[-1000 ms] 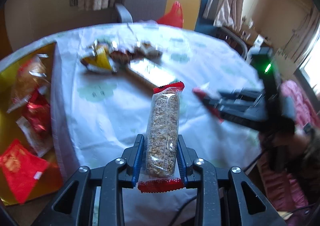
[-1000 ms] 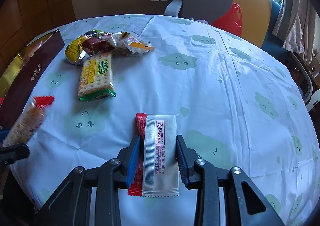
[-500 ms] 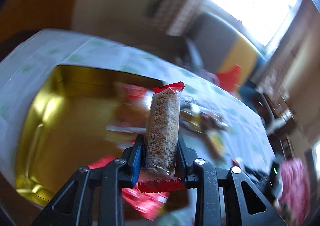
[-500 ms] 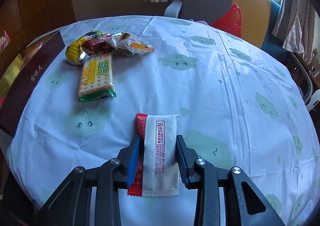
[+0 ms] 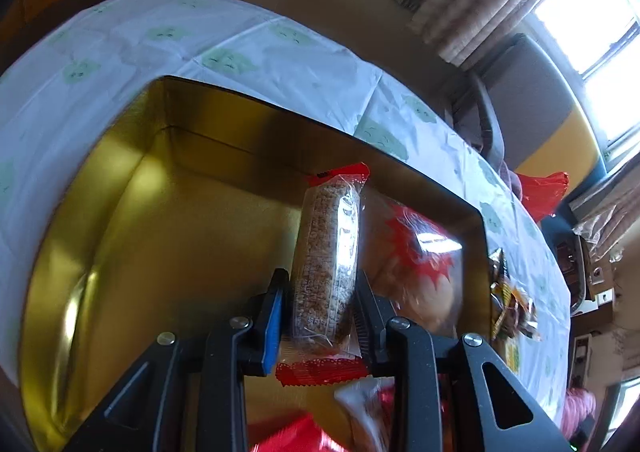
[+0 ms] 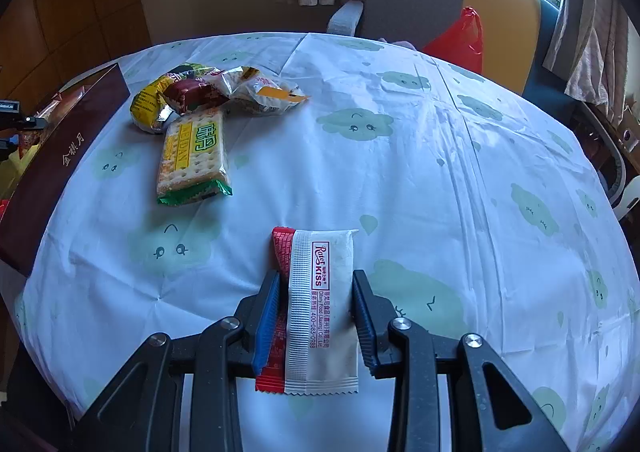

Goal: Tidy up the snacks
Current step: 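Carry the granola bar into the tin and release it with the left gripper, then carry the white sachet over the tin and release it with the right gripper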

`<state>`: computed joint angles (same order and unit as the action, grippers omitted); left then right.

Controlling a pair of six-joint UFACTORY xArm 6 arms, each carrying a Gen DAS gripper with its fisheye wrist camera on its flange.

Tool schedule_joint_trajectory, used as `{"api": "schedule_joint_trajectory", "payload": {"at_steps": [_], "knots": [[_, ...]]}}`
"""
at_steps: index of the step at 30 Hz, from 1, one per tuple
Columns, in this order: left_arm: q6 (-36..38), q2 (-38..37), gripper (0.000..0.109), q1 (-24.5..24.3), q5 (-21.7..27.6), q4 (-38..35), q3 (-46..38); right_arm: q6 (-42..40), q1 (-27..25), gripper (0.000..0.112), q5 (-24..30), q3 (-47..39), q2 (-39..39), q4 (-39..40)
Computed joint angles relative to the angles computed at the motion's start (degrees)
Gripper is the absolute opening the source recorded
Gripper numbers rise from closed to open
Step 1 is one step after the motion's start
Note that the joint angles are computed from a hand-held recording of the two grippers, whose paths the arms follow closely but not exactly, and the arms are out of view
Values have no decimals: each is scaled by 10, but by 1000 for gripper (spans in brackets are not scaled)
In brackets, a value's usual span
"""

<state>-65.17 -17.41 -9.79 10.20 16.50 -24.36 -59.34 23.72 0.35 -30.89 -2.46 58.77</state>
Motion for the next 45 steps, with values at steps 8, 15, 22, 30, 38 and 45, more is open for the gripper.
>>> {"api": "schedule_joint_trajectory", "payload": {"at_steps": [8, 15, 22, 30, 38, 45], "knots": [[-125, 3, 36, 2, 42, 134, -15, -47, 7, 36, -6, -8, 3, 57], [-249, -89, 40, -85, 214, 270, -13, -61, 10, 36, -9, -11, 5, 76], [-299, -140, 40, -177, 303, 303, 0, -70, 14, 36, -15, -11, 5, 90], [-345, -171, 44, -279, 416, 333, -4, -122, 22, 36, -25, -19, 8, 147], [-374, -187, 47, -357, 510, 350, -6, -151, 31, 36, -37, -22, 10, 182], [-392, -193, 48, -401, 566, 353, -4, -133, 35, 36, -46, -19, 11, 166]]}}
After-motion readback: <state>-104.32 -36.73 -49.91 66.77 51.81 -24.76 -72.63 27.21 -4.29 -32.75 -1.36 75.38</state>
